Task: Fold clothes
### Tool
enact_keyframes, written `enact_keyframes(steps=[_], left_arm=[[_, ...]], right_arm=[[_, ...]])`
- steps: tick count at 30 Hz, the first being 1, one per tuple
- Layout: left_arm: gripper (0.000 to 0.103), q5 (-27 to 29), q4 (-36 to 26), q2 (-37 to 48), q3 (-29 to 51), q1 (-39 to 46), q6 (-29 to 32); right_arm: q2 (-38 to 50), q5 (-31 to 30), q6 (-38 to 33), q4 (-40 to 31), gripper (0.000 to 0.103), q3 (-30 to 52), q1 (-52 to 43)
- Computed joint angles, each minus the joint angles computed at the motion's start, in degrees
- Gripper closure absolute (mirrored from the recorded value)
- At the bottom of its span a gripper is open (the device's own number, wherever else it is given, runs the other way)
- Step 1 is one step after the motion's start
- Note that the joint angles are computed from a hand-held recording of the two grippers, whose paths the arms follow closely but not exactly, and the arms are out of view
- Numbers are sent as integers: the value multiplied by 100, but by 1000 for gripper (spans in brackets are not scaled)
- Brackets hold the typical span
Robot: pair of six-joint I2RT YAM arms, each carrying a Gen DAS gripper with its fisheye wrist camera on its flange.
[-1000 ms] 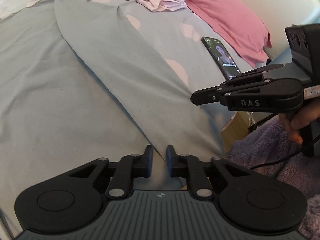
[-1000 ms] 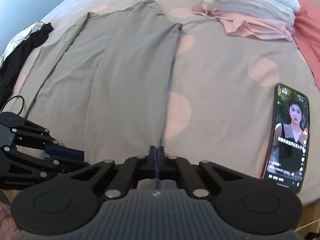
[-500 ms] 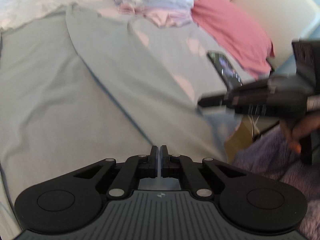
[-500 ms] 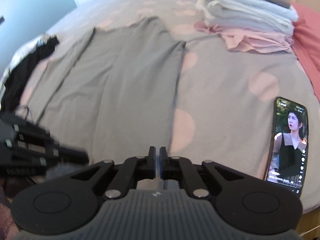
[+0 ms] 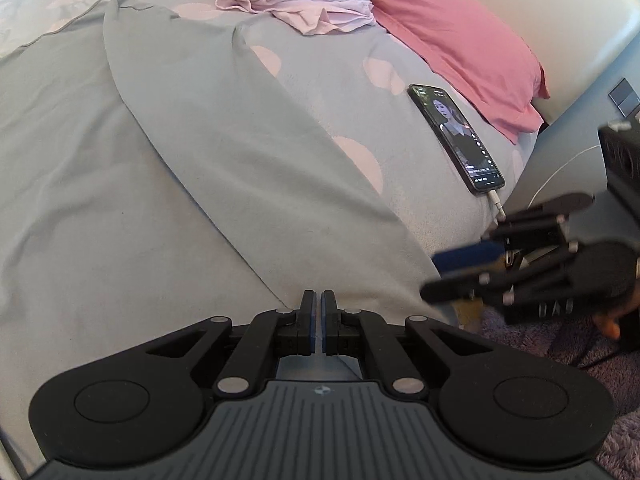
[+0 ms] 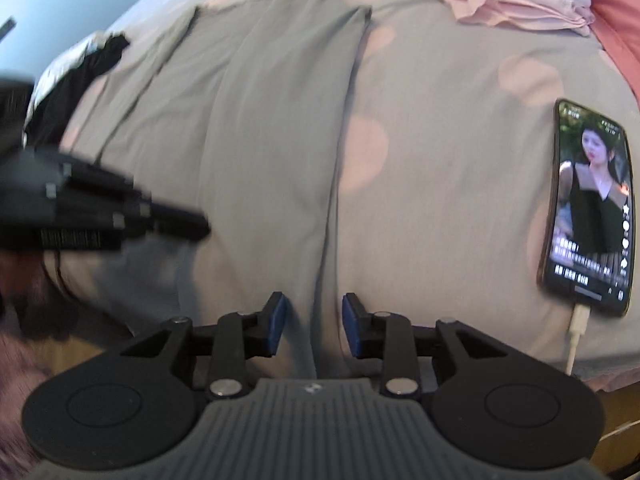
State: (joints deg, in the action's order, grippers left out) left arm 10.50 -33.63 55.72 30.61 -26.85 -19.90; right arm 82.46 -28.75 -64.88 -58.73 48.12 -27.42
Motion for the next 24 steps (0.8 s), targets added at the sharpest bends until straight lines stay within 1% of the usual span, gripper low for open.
enact_keyframes(steps=[1, 2, 3, 6, 8, 9, 10, 11, 12, 14, 17, 19, 20, 23, 24], left_arm=[[103, -22, -26, -3, 16, -17, -4], [103, -46, -52, -7, 40, -36, -3], [103, -45, -73, -14, 79, -30, 13], [102, 54, -116, -8, 231, 92, 82], [100, 193, -128, 90, 403, 272, 117], [97, 237, -147, 160, 509, 372, 159], [93, 263, -177, 256, 635, 460, 215], [92, 282, -224, 368, 775, 546, 300], [89, 252, -270, 488, 920, 609, 380], [86, 223, -389, 794, 1258, 752, 542], [78, 268, -568, 1404, 1847, 1000, 704], [65, 216, -657, 1832, 2272, 1098, 708], [63, 233, -693, 2066, 2507, 1143, 735], [62, 282, -732, 2753, 3170, 1233, 745], [62, 298, -745, 2978, 3389, 1267, 728]], right_arm=[[27, 33, -90, 17, 69, -38, -41], [106, 19, -110, -12, 73, -9, -107], [190, 2, -122, -46, 74, 29, -174], [594, -72, -54, -173, 75, 222, -305], [917, -132, 31, -278, 75, 391, -363], [1039, -151, 68, -290, 76, 449, -346], [1093, -172, 83, -340, 78, 498, -348], [1139, -193, 96, -395, 90, 546, -351], [1076, -182, 44, -436, 95, 525, -328], [811, -114, -104, -453, 97, 406, -242], [284, 84, -1, -454, 97, 247, -14], [-113, 264, 47, -413, 97, 134, 214], [-315, 342, 3, -399, 97, 70, 338], [-763, 484, -111, -427, 97, -47, 685], [-782, 487, -131, -471, 97, -30, 752]])
